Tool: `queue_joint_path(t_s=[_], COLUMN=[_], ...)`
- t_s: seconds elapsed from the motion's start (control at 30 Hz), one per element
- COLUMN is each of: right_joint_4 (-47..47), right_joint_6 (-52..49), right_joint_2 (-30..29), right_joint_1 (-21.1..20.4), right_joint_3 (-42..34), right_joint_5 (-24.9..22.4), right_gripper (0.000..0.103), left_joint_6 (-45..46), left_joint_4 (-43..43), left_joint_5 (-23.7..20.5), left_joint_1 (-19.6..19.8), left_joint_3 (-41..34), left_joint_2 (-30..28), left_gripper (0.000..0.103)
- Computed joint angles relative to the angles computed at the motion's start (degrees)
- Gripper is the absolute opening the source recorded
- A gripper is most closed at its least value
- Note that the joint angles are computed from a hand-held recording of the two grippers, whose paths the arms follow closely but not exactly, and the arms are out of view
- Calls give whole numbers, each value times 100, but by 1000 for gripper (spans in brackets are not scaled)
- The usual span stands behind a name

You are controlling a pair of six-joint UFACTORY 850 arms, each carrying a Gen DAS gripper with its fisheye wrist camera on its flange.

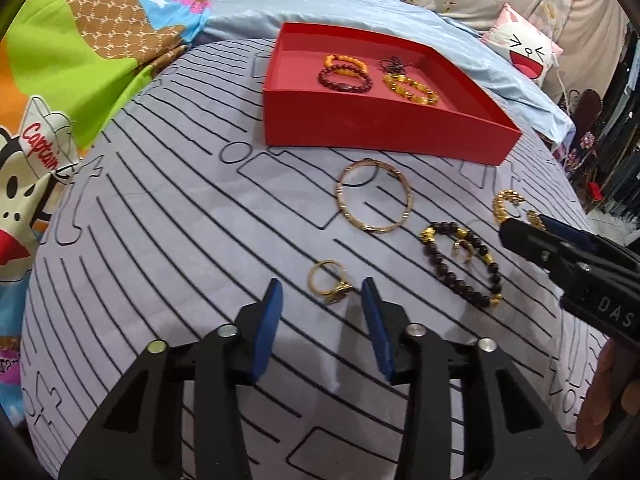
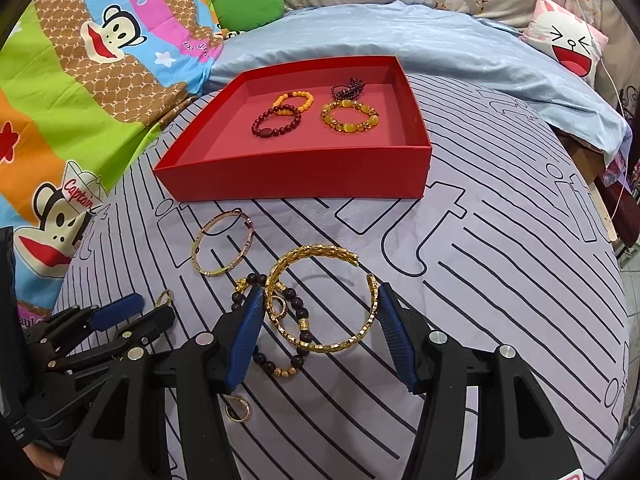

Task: Organize jewelry
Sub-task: 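Grasp the red-flower gold ring with the left tool while the right tool holds the cuff, then carry the ring and cuff into the red tray and open both tools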

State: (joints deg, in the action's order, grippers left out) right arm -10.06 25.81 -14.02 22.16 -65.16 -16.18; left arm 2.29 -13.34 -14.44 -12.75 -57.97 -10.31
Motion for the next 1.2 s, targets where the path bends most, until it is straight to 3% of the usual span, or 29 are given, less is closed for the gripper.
queue_joint_path(t_s=[0.2,0.33,0.87,1.2], right_joint_4=[-17,-11,102,261], right_joint_6=[23,9,-135,-378], right_joint_2=[-2,-8,64,38], right_joint_1=[7,8,-27,-148], right_joint_3=[0,-8,-62,-351], right_joint_5=[6,0,27,144], right_gripper=[55,55,55,55], left_joint_6=[607,1066,1321,1759], left_joint_4=[-648,-1102,-1424,-1790], left_joint_5=[-5,-29,-147,-215], left_joint_1=[2,66,128,175], left_joint_3=[-30,-56,-103,-533], left_joint_2=[-36,-62,-1,30], left_gripper=[20,15,15,15])
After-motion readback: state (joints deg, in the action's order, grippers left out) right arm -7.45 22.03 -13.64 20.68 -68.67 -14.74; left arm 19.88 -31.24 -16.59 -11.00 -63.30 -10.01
